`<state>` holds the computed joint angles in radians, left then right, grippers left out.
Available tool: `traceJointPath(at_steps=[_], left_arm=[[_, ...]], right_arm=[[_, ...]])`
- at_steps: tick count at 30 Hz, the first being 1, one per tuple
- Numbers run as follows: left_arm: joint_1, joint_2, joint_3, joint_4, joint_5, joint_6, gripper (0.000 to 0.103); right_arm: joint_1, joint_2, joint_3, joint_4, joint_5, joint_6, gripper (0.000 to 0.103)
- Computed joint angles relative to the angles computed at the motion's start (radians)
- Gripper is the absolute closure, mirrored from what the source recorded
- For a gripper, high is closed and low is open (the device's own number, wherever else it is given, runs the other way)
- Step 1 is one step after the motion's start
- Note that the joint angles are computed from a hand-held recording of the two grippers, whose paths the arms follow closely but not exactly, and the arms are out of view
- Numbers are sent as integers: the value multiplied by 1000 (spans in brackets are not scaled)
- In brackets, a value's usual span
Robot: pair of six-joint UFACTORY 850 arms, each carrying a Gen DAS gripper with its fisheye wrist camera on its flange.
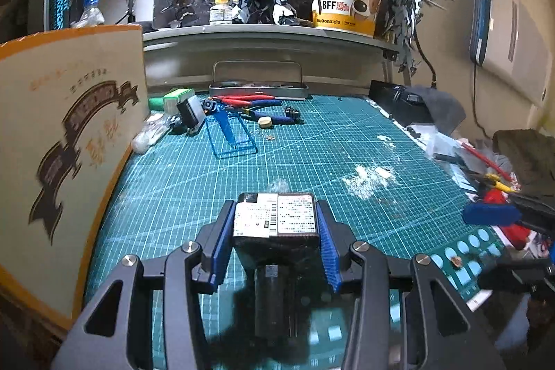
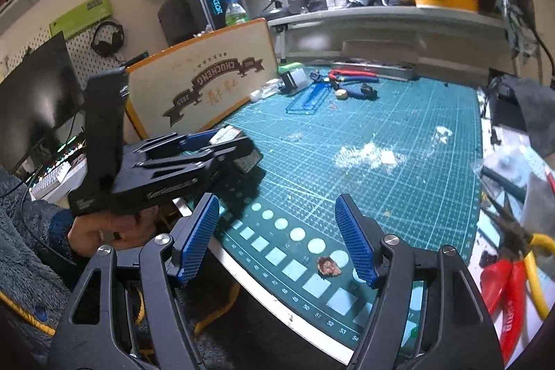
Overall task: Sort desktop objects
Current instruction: 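Lower the black bottle onto the mat and open the left tool, then grasp the lying black bottle with the right tool and stand it upright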
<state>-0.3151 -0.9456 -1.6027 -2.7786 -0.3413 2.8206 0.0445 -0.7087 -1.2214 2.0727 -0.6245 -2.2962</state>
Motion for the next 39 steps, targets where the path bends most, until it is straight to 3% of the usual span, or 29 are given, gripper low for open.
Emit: traceJointPath(at_steps=[8, 14, 18, 23, 27, 32, 36, 39], left_arm=[[-21, -39, -58, -155, 15, 167, 58], [-22, -74, -140, 84, 118, -85, 57], [-18, -70, -124, 97, 102, -118, 54], [-13, -24, -37, -68, 20, 29, 27], [7, 33, 80, -87, -112, 74, 24], [46, 80, 197, 22, -216, 15, 24], [62, 93, 242, 64, -230, -9, 24], [70, 105, 272, 78, -246, -14, 24]], right_arm=[[-27, -3, 20, 12, -8, 21, 36], [-36, -3, 28, 20, -10, 21, 36], [-43, -7, 31, 20, -24, 31, 36], [-41, -13, 28, 1, -16, 46, 36], [-37, -1, 35, 9, -6, 22, 36], [-30, 17, 42, 23, -13, -12, 36], [-6, 13, 11, -28, -9, 10, 37], [28, 1, -31, -64, 34, -15, 44]])
